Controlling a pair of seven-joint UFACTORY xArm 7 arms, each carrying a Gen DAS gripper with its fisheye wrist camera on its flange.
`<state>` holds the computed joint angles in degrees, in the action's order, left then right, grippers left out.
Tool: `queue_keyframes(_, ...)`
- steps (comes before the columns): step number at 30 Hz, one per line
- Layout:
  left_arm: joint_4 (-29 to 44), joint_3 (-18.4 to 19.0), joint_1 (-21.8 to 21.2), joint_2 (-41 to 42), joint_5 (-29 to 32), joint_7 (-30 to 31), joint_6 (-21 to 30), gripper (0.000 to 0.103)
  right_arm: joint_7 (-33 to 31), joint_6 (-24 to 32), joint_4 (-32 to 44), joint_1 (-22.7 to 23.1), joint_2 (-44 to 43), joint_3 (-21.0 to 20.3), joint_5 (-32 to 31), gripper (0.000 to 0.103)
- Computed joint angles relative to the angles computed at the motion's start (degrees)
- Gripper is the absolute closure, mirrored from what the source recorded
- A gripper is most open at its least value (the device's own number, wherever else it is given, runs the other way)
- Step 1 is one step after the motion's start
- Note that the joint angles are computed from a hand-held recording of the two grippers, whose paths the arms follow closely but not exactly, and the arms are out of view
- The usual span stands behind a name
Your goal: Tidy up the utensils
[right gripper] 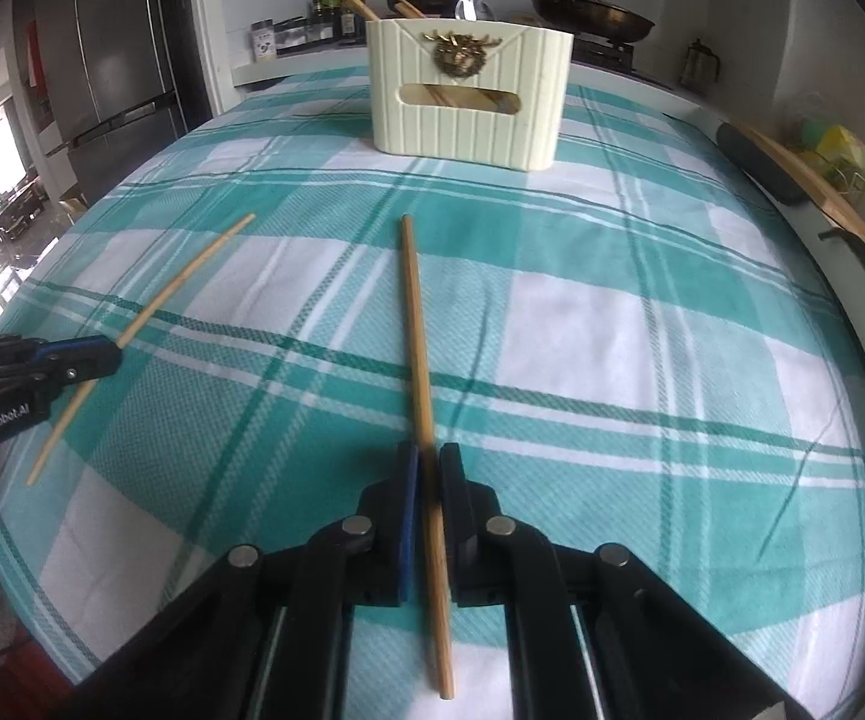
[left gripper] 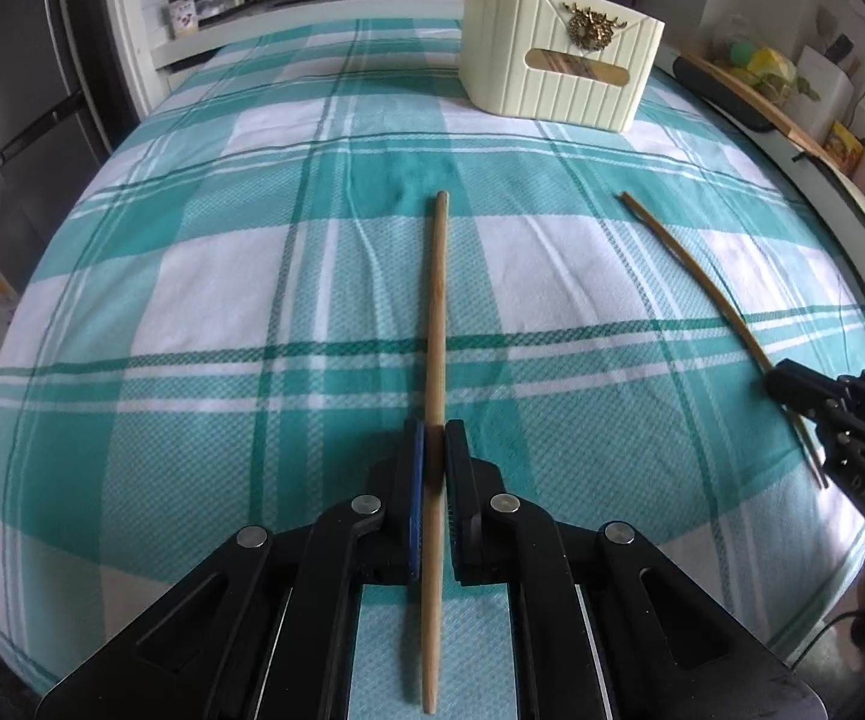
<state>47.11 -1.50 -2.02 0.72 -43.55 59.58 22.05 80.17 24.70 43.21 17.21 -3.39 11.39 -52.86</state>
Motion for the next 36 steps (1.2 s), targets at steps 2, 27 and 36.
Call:
queue_keyframes(2,-1.2,0.4,0.4,-1.1,-1.2,1.8,0.2,0.097,-0.3,2.1,-2.5,0.4,-2.7,0.5,1.7,0.095)
queue_keyframes(27,-3.2,2.1,-0.9,-2.7,-3.8,3.7,-5.7,0.04,9.3,0.7,-6.6,-4.3,-8.7,5.5,-2.1,0.058)
queue_keyframes(36,-3.3,1.6,-1.1,-2.5,-4.6,4.9,-7.6,0.04,8.5,1.0,-6.3,-4.0,-8.3,4.8,-1.4,0.058)
